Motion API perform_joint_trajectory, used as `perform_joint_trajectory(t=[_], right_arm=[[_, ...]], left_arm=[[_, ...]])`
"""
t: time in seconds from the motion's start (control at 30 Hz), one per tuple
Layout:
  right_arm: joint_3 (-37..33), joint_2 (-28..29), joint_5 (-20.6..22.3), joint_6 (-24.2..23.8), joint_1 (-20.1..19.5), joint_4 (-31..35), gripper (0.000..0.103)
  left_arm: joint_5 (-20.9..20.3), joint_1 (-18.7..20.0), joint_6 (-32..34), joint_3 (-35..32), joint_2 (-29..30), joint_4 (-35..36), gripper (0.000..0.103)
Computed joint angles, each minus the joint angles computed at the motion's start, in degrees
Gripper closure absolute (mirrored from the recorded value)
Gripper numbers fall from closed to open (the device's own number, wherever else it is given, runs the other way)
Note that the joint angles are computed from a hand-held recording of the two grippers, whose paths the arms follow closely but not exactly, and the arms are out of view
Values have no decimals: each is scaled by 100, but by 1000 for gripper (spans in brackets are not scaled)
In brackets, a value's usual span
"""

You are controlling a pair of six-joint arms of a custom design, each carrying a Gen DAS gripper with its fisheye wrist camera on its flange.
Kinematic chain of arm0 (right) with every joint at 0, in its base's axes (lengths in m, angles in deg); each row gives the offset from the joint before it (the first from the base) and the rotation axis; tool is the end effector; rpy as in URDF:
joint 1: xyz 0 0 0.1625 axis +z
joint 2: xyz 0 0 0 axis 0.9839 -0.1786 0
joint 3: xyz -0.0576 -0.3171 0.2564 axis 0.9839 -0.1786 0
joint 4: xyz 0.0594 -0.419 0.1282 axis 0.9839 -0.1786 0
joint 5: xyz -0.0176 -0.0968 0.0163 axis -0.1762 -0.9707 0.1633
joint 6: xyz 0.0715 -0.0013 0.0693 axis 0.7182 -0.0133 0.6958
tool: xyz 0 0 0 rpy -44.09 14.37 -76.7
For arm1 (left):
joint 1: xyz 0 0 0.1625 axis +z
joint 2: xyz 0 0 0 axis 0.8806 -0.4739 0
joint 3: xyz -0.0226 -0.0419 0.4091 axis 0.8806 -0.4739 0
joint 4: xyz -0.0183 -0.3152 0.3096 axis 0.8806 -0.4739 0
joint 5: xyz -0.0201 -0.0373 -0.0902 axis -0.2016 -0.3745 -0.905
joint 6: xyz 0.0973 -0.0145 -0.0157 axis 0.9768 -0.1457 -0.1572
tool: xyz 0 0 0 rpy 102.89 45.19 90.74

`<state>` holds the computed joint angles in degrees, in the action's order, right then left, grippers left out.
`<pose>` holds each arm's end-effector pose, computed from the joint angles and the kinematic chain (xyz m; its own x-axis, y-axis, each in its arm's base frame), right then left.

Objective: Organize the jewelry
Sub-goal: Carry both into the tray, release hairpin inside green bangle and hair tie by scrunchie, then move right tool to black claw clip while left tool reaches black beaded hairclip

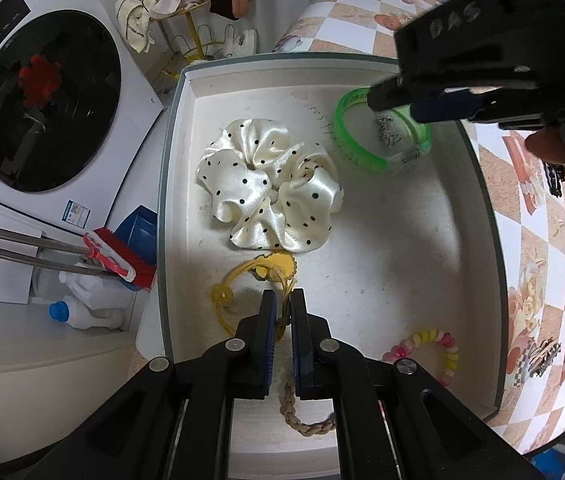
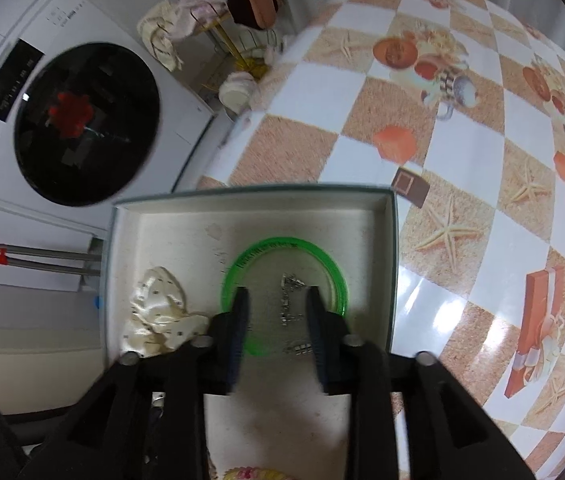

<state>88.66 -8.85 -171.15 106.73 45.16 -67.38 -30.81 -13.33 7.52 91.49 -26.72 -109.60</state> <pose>0.3877 -0.4265 0.0074 -0.8506 0.3162 0.4200 0.1270 0.8988 -0.4195 -0.0725 -0.3734 0.3140 -0.5993 0.4803 -0.6404 0.4870 0.8537 0.1845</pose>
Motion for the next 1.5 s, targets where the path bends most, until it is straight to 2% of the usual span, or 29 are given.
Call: perform_joint_trajectory(t=[0.2, 0.4, 0.43, 0.47, 0.53, 0.63, 0.67, 0.87, 0.9, 0.93, 1.1, 1.33, 1.43, 1.5], right_arm=[[223, -330, -103, 260, 204, -141, 62], [545, -686, -128, 730, 406, -80, 52], [599, -734, -113, 803, 435, -75, 51], [655, -781, -99, 878, 467, -76, 46], [771, -875, -65, 1034, 546, -78, 40], [931, -993, -66, 1262, 649, -107, 33], [988, -1042, -81, 1350, 682, -106, 24], [1375, -1493, -194, 2148, 875, 273, 22], [1447, -1588, -216, 2306, 909, 391, 19], [1512, -1688, -241, 2490, 943, 538, 12], [1929, -2309, -311, 3443, 1143, 1235, 12], [2344, -3286, -437, 4865, 1320, 2740, 12], [2462, -3651, -515, 5158, 1276, 3175, 12], [2523, -3866, -578, 5192, 1226, 3382, 12]], left_arm=[[-75, -82, -1, -88, 38, 37, 92], [-111, -162, -43, -140, 83, 93, 91], [-113, -169, -62, -147, 78, 120, 66], [-105, -183, -106, -164, 83, 168, 0], [229, -344, -217, -29, -45, 94, 0], [203, -375, -59, -11, 19, 18, 0], [218, -415, -72, -13, 41, 28, 0], [216, -607, -48, -36, 125, 25, 0], [193, -661, -72, -47, 122, 77, 0], [161, -670, -23, -40, 177, 19, 0], [-229, -917, -101, -173, 155, 330, 0], [-534, -1315, -36, -152, 264, 214, 0], [-644, -1455, -103, -148, 387, 116, 0], [-678, -1549, -185, -121, 472, 44, 0]])
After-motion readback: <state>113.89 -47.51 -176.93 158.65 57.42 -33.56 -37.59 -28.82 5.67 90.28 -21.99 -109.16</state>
